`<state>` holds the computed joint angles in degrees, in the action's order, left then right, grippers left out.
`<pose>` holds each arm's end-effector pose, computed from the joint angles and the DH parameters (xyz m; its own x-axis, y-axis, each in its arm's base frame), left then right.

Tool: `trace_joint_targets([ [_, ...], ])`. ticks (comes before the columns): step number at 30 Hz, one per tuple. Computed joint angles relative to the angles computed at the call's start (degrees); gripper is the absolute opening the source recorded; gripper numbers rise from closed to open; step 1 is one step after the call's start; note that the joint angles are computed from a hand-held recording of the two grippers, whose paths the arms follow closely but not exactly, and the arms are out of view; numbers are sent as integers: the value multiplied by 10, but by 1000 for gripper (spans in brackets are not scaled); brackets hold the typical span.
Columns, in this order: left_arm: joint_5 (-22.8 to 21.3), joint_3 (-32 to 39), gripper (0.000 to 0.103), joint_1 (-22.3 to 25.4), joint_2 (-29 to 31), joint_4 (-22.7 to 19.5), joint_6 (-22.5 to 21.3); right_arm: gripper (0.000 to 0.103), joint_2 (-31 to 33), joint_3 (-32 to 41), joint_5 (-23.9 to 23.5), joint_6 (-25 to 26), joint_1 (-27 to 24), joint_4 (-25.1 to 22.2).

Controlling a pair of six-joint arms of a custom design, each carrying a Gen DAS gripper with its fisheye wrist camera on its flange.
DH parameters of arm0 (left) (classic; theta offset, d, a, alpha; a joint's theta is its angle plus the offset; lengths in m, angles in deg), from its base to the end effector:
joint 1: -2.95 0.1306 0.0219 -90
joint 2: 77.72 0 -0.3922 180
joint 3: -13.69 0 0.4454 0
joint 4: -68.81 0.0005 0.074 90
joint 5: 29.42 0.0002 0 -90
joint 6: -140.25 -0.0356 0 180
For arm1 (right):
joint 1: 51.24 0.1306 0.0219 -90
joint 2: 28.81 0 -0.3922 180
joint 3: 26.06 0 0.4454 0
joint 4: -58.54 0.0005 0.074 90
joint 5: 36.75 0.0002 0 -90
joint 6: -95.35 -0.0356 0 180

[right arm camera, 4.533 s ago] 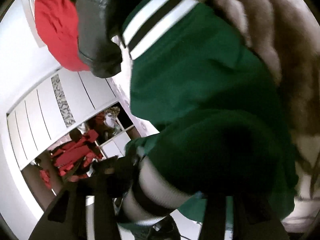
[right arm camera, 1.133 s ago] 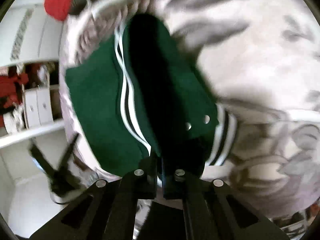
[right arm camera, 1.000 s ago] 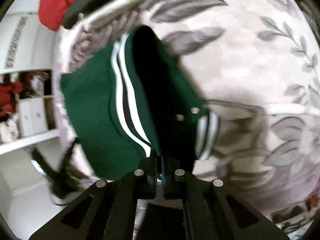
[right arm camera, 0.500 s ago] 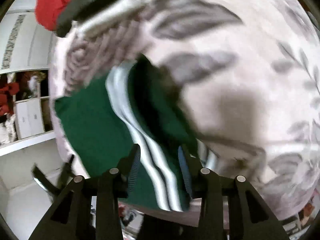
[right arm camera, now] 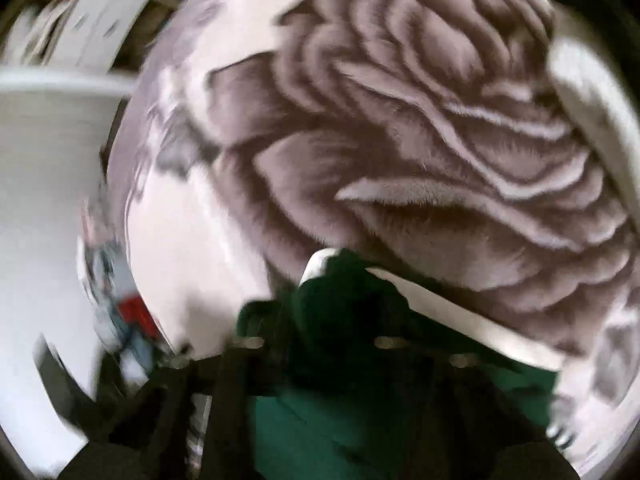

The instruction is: Fold large clothes

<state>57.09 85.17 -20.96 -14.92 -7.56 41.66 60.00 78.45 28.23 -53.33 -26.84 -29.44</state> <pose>0.2972 -0.1299 0.4452 -0.7790 0.5084 -0.3669 0.5054 0.8555 0.1124 0.4263 0.2094 0.5420 -0.8709 0.4550 0.1859 0.4855 0.7375 0.4694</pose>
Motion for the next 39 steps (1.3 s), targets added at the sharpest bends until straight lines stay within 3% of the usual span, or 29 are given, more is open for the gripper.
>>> trace_joint_targets([
  [2, 14, -10, 87, -7, -5, -8, -7, 17, -25, -48, 9, -90, -14, 63],
  [5, 8, -24, 87, -13, -22, 5, -21, 15, -75, -154, -31, -245, -46, 183],
  [6, 10, -22, 87, -11, -20, 4, -24, 14, -78, -174, -46, -274, -53, 203],
  [7, 12, -17, 87, -6, -14, -3, -25, 14, -69, -170, -49, -274, -55, 194],
  [11, 40, 3, 87, 18, 6, -24, -20, 19, -25, -108, -123, -187, -65, 152],
  [12, 44, 9, 87, 21, 10, -25, -21, 29, -17, -80, -124, -147, -68, 119],
  [13, 49, 17, 87, 22, 16, -24, -23, 45, -14, -61, -114, -116, -70, 95],
  [15, 62, 33, 87, 20, 28, -24, -27, 61, -6, -3, -69, -38, -69, 14],
  [17, 84, 56, 87, 15, 46, -26, -32, 62, -15, 26, -32, -7, -68, -48],
  [22, 103, 100, 87, -16, 82, -17, -51, 62, -127, -37, 18, -101, -52, -78],
  [26, 89, 115, 87, -43, 104, 1, -75, 62, -230, -116, 56, -227, 8, -25],
  [30, 70, 111, 87, -64, 120, 11, -77, 62, -249, -155, 80, -251, 67, -14],
  [33, 43, 101, 87, -82, 130, 22, -80, 62, -241, -196, 82, -227, 87, -1],
  [35, 29, 105, 87, -88, 134, 25, -84, 46, -216, -190, 111, -207, 103, -28],
  [36, 30, 110, 87, -87, 135, 24, -86, 30, -206, -181, 118, -206, 104, -47],
  [37, 37, 118, 87, -84, 137, 21, -86, 29, -211, -177, 125, -218, 102, -49],
  [39, 51, 130, 87, -80, 143, 12, -85, 31, -253, -178, 165, -289, 101, -41],
])
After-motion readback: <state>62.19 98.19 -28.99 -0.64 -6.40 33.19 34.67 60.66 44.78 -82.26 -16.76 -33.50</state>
